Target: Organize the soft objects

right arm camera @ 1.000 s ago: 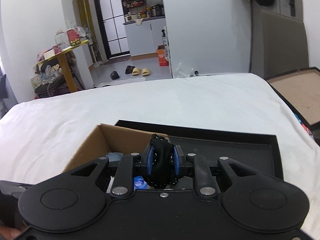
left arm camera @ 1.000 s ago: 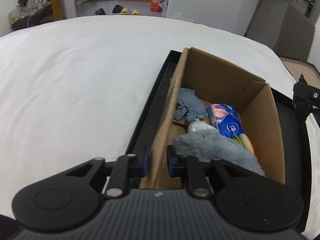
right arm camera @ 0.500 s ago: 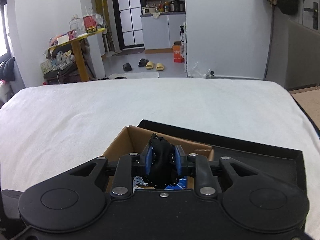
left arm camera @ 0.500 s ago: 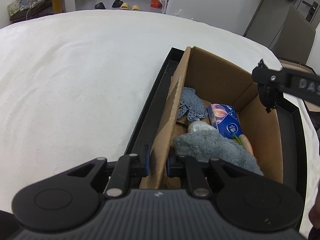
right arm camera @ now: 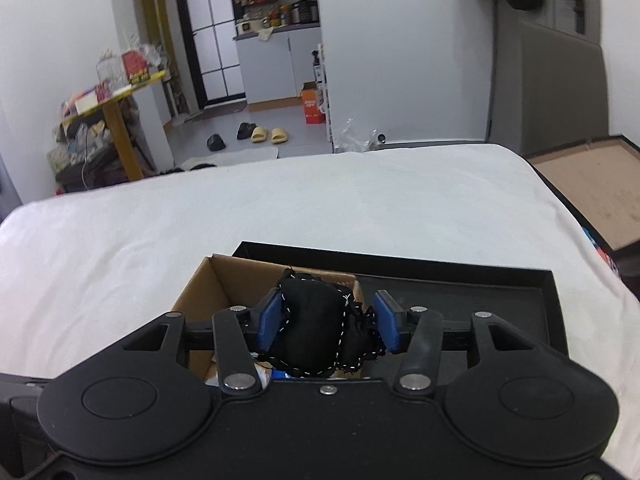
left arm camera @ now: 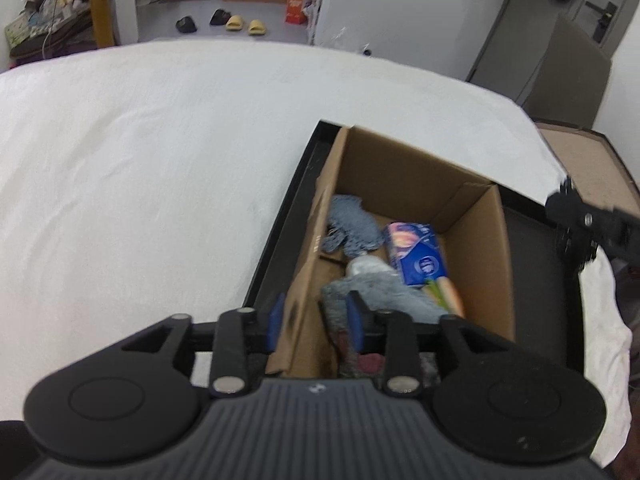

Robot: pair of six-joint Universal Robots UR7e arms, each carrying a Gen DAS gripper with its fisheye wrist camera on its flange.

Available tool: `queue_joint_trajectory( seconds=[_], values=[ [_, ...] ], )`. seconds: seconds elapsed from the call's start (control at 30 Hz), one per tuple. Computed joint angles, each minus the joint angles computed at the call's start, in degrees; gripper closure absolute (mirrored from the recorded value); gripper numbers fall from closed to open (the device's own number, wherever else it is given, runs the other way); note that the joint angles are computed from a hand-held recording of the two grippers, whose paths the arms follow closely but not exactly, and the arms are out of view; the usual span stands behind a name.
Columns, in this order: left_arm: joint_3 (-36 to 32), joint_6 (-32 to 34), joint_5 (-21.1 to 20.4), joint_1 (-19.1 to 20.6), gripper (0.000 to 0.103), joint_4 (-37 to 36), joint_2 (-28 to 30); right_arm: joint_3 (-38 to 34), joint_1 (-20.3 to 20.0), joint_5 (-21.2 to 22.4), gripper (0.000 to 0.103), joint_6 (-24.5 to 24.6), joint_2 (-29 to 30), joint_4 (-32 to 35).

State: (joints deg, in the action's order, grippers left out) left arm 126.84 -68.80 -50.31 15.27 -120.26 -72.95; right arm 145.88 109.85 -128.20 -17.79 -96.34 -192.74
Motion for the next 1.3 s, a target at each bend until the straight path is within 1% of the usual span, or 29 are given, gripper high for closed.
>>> queue_joint_trajectory(
  seconds=[0.17, 0.23, 0.3, 0.4, 0.47, 0.6, 0.83, 0.9, 0.93, 1.03, 1.13, 1.2, 1.3],
  values=[
    [-0.6, -0.7, 0.6, -3.0, 0.052, 1.9, -1.9, 1.7, 2.1, -0.6, 0.049, 4.9, -6.2, 4.2],
    [-1.1, -1.2, 0.8, -4.3, 0.049, 3.4, -2.7, 2.0, 3.2, -0.9, 0.048, 6.7, -9.2, 6.9],
    [-1.5, -1.5, 1.0, -5.5, 0.043, 4.4, -3.6, 2.2, 4.1, -0.7, 0.048, 8.1, -11.9, 9.6],
    [-2.3, -2.7, 1.6, -7.2, 0.039, 6.0, -4.3, 2.0, 5.9, -1.1, 0.044, 10.0, -16.0, 13.8],
    [-2.7, -3.3, 2.3, -8.6, 0.038, 7.3, -5.1, 1.8, 6.9, -1.5, 0.043, 11.2, -18.6, 16.9],
    [-3.7, -4.7, 3.1, -10.4, 0.035, 9.7, -5.9, 1.3, 8.7, -2.9, 0.041, 13.0, -21.6, 20.8],
    [-4.7, -5.2, 3.5, -12.9, 0.035, 11.8, -7.2, 0.5, 12.9, -5.3, 0.038, 16.0, -24.9, 25.2],
    [-5.0, -5.3, 3.6, -13.6, 0.035, 12.9, -7.5, 0.3, 13.8, -5.5, 0.037, 15.6, -26.3, 25.9],
    [-5.0, -5.5, 3.7, -14.1, 0.035, 13.5, -7.7, 0.3, 14.1, -5.6, 0.035, 15.5, -27.0, 26.1],
    [-4.5, -7.2, 3.5, -15.1, 0.034, 15.1, -8.6, 1.0, 12.8, -4.5, 0.034, 15.3, -28.7, 26.2],
    [-3.8, -7.5, 3.0, -15.3, 0.034, 15.5, -9.0, 2.6, 10.0, -2.9, 0.034, 15.6, -30.6, 26.6],
    [-3.4, -8.2, 3.0, -15.3, 0.034, 16.0, -9.2, 3.7, 6.5, -0.5, 0.034, 16.1, -32.4, 27.7],
    [-2.5, -8.9, 3.0, -14.9, 0.034, 15.9, -9.5, 5.3, 2.6, 0.8, 0.034, 16.1, -33.6, 28.2]
  ],
)
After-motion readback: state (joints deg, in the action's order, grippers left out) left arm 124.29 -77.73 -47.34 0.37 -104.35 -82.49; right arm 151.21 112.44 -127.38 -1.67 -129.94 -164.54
